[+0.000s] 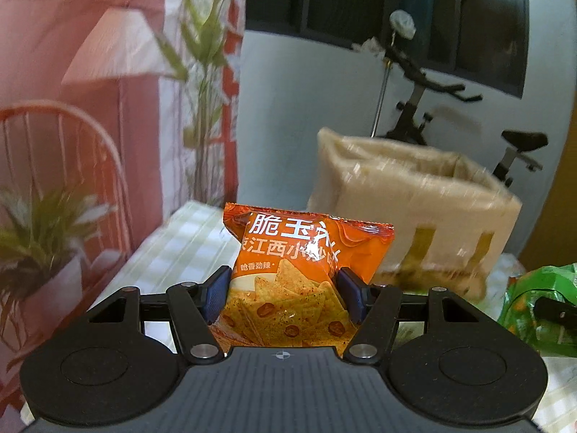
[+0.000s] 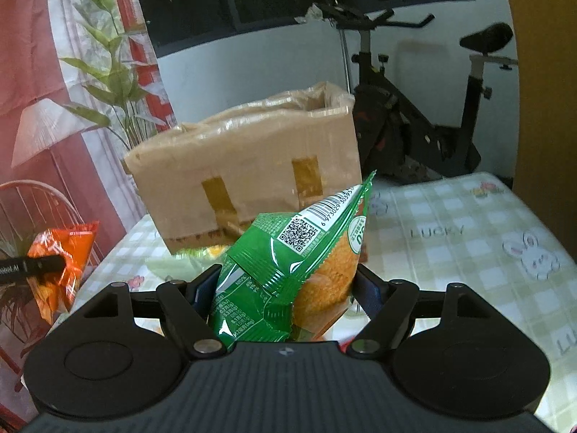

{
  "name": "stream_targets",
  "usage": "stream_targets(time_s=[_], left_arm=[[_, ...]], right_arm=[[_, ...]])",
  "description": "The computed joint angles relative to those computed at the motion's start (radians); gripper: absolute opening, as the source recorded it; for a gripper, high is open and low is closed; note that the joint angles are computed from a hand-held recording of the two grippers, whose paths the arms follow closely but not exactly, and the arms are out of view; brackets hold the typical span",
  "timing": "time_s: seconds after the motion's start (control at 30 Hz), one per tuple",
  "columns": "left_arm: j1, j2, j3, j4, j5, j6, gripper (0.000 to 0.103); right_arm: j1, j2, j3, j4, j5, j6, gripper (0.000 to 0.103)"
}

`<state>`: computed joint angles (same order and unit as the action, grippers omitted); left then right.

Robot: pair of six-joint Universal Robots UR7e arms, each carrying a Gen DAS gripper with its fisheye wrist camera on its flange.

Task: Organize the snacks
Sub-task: 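Carry both bags over the lined box and open the left tool to drop the orange bag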

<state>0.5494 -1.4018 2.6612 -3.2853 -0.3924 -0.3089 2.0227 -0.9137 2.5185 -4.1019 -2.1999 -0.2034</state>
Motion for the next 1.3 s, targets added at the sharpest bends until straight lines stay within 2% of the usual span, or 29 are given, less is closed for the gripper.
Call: stream_targets(time_s=[0.27, 0.4, 0.53, 0.77, 0.87, 0.97, 1.07, 1.3], left_arm=[[-0.021, 0.119, -0.116, -0.189, -0.011, 0.188, 0.066], [-0.003, 0.172, -0.206, -0.242, -0.027, 0.281, 0.066], [0.025, 0.255, -0.32, -0.313, -0.042, 0.411, 0.066], [0.113, 0.394, -0.549, -0.312, -0.081, 0.526, 0.066], [0.149, 0.435, -0.618, -0.27, -0.109, 0.542, 0.066], [0.18, 0.467, -0.673, -0.224, -0.128, 0.557, 0.066], [0.209, 0.488, -0.713, -0.182, -0.15, 0.549, 0.066], [0.248, 0.514, -0.75, -0.127, -0.172, 0.546, 0.067]], right_arm=[[0.001, -0.106, -0.056, 0.048, 0.066, -0.1, 0.077], [-0.003, -0.148, -0.111, 0.082, 0.106, -0.144, 0.077], [-0.012, -0.165, -0.19, 0.119, 0.155, -0.233, 0.077], [-0.051, -0.113, -0.385, 0.242, 0.251, -0.344, 0.077], [-0.074, -0.064, -0.476, 0.292, 0.276, -0.378, 0.077], [-0.097, -0.021, -0.552, 0.362, 0.256, -0.393, 0.077], [-0.119, 0.009, -0.605, 0.428, 0.216, -0.368, 0.077], [-0.171, 0.013, -0.625, 0.526, 0.187, -0.326, 0.077]])
